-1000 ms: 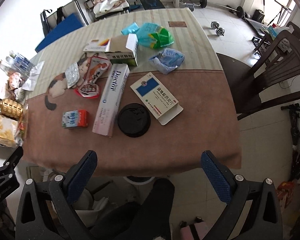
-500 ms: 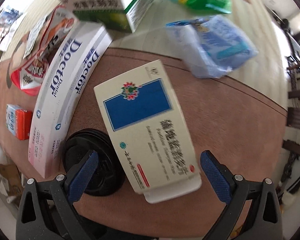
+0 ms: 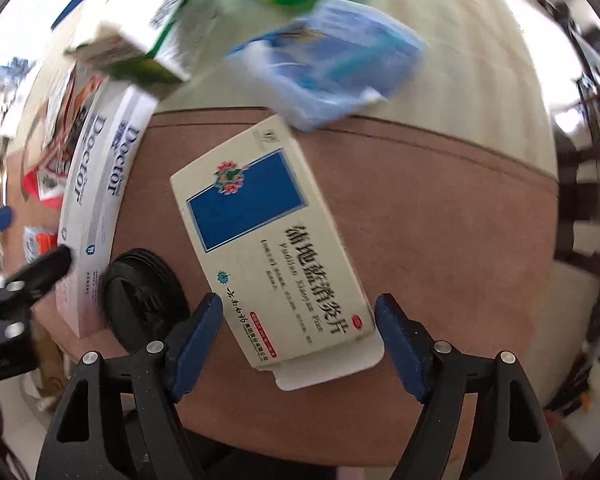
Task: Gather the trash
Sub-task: 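Grasp the white Doctor toothpaste box with the left tool while the right tool grasps the blue-white medicine box, then lift the toothpaste box with the left tool while the right tool lifts the medicine box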
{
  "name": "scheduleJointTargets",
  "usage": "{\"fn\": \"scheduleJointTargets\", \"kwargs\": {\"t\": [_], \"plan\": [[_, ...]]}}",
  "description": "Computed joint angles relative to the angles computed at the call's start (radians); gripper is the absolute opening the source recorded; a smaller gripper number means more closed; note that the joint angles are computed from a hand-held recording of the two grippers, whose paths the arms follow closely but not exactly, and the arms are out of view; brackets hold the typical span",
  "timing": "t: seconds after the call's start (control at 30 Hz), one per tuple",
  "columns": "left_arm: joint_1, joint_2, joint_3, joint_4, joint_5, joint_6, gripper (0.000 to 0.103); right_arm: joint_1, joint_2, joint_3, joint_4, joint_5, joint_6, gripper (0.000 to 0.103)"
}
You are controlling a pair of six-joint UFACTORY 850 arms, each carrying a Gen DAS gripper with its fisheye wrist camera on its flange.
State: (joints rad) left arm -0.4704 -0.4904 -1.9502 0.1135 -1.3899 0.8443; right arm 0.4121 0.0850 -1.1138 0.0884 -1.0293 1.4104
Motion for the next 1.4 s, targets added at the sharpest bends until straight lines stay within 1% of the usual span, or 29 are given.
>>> {"fn": "scheduleJointTargets", "kwargs": {"t": [0.07,0.1,0.13,0.17,0.23,0.27,0.3,0.37,0.4,0.47,0.6,0.67,0.7,0.73,0.77,0.87,0.9,0.93,0.97,1.03,1.1,1.13,1.17,1.2,1.27,1.33,1.4], "plan": [[-0.020,-0.006,0.012,0.016,0.003,0.003,0.090,0.007,0.040,0.032,-0.010,0.015,0.043,0.080],[-0.028,-0.011,0.013,0.025,0.001,0.000,0.077,0.011,0.053,0.043,-0.014,0.018,0.059,0.081],[-0.033,-0.015,0.014,0.035,0.004,-0.003,0.072,0.005,0.060,0.053,-0.017,0.022,0.059,0.081],[-0.037,-0.015,0.017,0.041,0.016,-0.002,0.068,0.006,0.069,0.060,-0.020,0.025,0.066,0.081],[-0.039,-0.014,0.019,0.054,0.038,0.000,0.050,0.008,0.099,0.075,-0.019,0.021,0.062,0.082],[-0.035,-0.018,0.011,0.055,0.042,0.000,0.045,0.007,0.101,0.078,-0.019,0.025,0.050,0.083],[-0.029,-0.031,-0.013,0.047,0.027,-0.004,0.043,0.006,0.094,0.075,-0.020,0.027,0.035,0.086],[-0.012,-0.067,-0.077,0.036,-0.030,-0.025,0.043,-0.005,0.068,0.041,-0.019,0.009,-0.005,0.087],[-0.004,-0.077,-0.097,0.034,-0.042,-0.036,0.043,-0.007,0.059,0.033,-0.017,0.006,-0.026,0.087],[0.012,-0.085,-0.113,0.050,-0.044,-0.065,0.043,-0.005,0.032,0.007,-0.029,-0.010,-0.058,0.088],[0.044,-0.114,-0.148,0.059,-0.095,-0.127,0.043,0.001,-0.059,-0.059,-0.052,-0.078,-0.146,0.089],[0.052,-0.123,-0.157,0.050,-0.109,-0.134,0.044,0.002,-0.079,-0.067,-0.057,-0.104,-0.154,0.088],[0.053,-0.125,-0.157,0.053,-0.112,-0.127,0.044,0.004,-0.077,-0.064,-0.057,-0.113,-0.144,0.086],[0.051,-0.121,-0.152,0.059,-0.105,-0.116,0.044,0.011,-0.067,-0.060,-0.073,-0.122,-0.108,0.082],[0.051,-0.114,-0.142,0.061,-0.095,-0.110,0.044,0.009,-0.054,-0.050,-0.060,-0.133,-0.070,0.082],[0.044,-0.095,-0.110,0.070,-0.069,-0.114,0.044,0.009,0.034,0.027,0.016,-0.072,0.035,0.082],[0.042,-0.082,-0.085,0.069,-0.043,-0.123,0.044,0.018,0.056,0.043,0.021,-0.069,0.054,0.082],[0.033,-0.041,-0.019,0.069,-0.037,-0.134,0.045,0.024,0.066,0.049,0.019,-0.067,0.060,0.082],[0.031,-0.028,0.005,0.070,-0.017,-0.136,0.045,0.040,0.101,0.072,0.014,-0.079,0.077,0.083],[0.031,-0.017,0.037,0.075,0.005,-0.130,0.046,0.040,0.089,0.062,0.014,-0.114,0.051,0.083],[0.029,0.010,0.066,0.077,0.007,-0.124,0.046,0.040,0.052,0.035,0.000,-0.135,0.026,0.084],[0.025,0.024,0.120,0.079,0.039,-0.133,0.046,0.041,0.051,0.036,0.003,-0.136,0.013,0.088],[0.025,0.028,0.131,0.079,0.047,-0.134,0.046,0.038,0.035,0.025,0.006,-0.140,0.003,0.092],[0.025,0.019,0.130,0.077,0.054,-0.134,0.046,0.034,0.002,0.000,0.004,-0.151,-0.008,0.093],[0.031,0.023,0.141,0.057,0.059,-0.132,0.044,0.040,-0.024,-0.024,-0.013,-0.174,0.001,0.093],[0.040,0.032,0.156,0.043,0.076,-0.112,0.043,0.055,-0.015,-0.021,-0.037,-0.169,0.033,0.092],[0.050,0.048,0.165,0.031,0.088,-0.090,0.043,0.072,-0.044,-0.050,-0.062,-0.178,0.053,0.087]]}}
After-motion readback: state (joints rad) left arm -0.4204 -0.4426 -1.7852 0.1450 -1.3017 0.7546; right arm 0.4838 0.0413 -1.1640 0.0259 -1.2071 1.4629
